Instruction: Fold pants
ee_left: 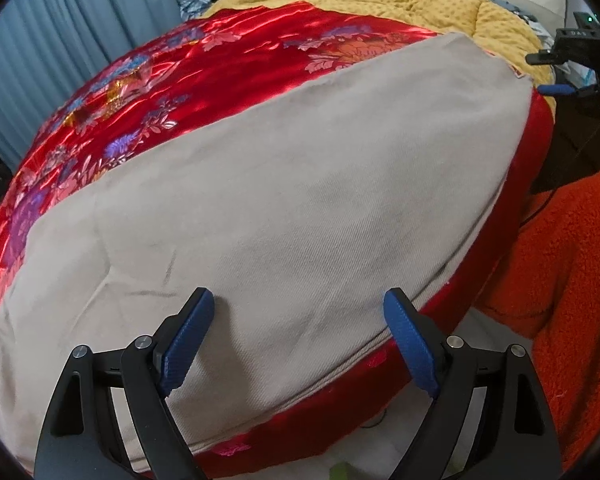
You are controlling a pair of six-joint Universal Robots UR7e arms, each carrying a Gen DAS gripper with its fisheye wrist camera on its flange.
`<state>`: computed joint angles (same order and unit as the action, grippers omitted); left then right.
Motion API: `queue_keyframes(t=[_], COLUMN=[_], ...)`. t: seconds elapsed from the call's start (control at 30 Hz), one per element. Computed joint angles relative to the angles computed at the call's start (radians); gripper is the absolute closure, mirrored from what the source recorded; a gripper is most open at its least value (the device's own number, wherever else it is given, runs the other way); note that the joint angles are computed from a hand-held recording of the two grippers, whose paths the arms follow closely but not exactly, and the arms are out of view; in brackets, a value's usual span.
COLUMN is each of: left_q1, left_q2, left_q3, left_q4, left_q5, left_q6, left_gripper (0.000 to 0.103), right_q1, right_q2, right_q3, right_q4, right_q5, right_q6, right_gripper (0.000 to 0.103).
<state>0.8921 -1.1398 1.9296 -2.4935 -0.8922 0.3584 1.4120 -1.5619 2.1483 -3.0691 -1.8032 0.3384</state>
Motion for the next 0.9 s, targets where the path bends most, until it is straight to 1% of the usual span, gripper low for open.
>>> queue_keyframes(t=[0.07,0.1,0.17,0.2,0.23,0.27,0.3,0.37,0.47,0.53,0.6,0.67,0.73,0.83,0.9], left_q1=[0.000,0.001,0.003,0.004,0.007,0.011,0.014,0.017,0.021,0.030,0.043,0.063,0.088,0.139,0.178], left_q2=[0.002,0.003,0.006,0.006,0.005,0.004,0.002,-0.008,-0.047,-0.091,-0.133,-0.176,-0.205,-0.240,-0.260], left_q3=[0.001,0.001,-0.002,-0.003,-0.004,-0.006,-0.008,-0.014,-0.034,-0.054,-0.081,-0.111,-0.135,-0.156,-0.164], left_q4=[-0.003,-0.001,0.006,0.010,0.013,0.018,0.028,0.063,0.114,0.132,0.140,0.124,0.103,0.068,0.064], left_q5=[0.001,0.001,-0.002,-0.006,-0.012,-0.021,-0.029,-0.044,-0.090,-0.114,-0.121,-0.104,-0.074,-0.038,-0.012], left_q6=[0.000,-0.002,-0.010,-0.012,-0.012,-0.008,-0.007,-0.006,-0.041,-0.071,-0.098,-0.130,-0.168,-0.235,-0.287], left_gripper=[0.014,0.013,0.011,0.010,0.010,0.008,0.007,0.007,0.007,0.007,0.007,0.007,0.007,0.007,0.007], right_q1=[-0.014,-0.018,-0.017,-0.021,-0.029,-0.027,-0.024,-0.002,0.061,0.120,0.187,0.260,0.340,0.427,0.486], right_q2=[0.004,0.013,0.055,0.080,0.096,0.110,0.111,0.110,0.096,0.091,0.092,0.109,0.141,0.201,0.261], right_q3=[-0.007,-0.022,-0.069,-0.088,-0.097,-0.108,-0.104,-0.091,-0.074,-0.078,-0.093,-0.127,-0.180,-0.265,-0.337], right_q4=[0.041,0.079,0.139,0.145,0.141,0.140,0.126,0.067,0.007,-0.019,-0.050,-0.059,-0.054,-0.024,0.009], right_q5=[0.037,0.046,0.029,0.028,0.039,0.030,0.030,0.014,-0.046,-0.091,-0.104,-0.131,-0.142,-0.131,-0.117], right_q6=[0.000,-0.006,-0.012,-0.017,-0.022,-0.026,-0.030,-0.049,-0.106,-0.154,-0.205,-0.257,-0.304,-0.346,-0.379], right_gripper=[0.055,0.055,0.055,0.055,0.058,0.082,0.090,0.095,0.096,0.097,0.097,0.097,0.097,0.097,0.097])
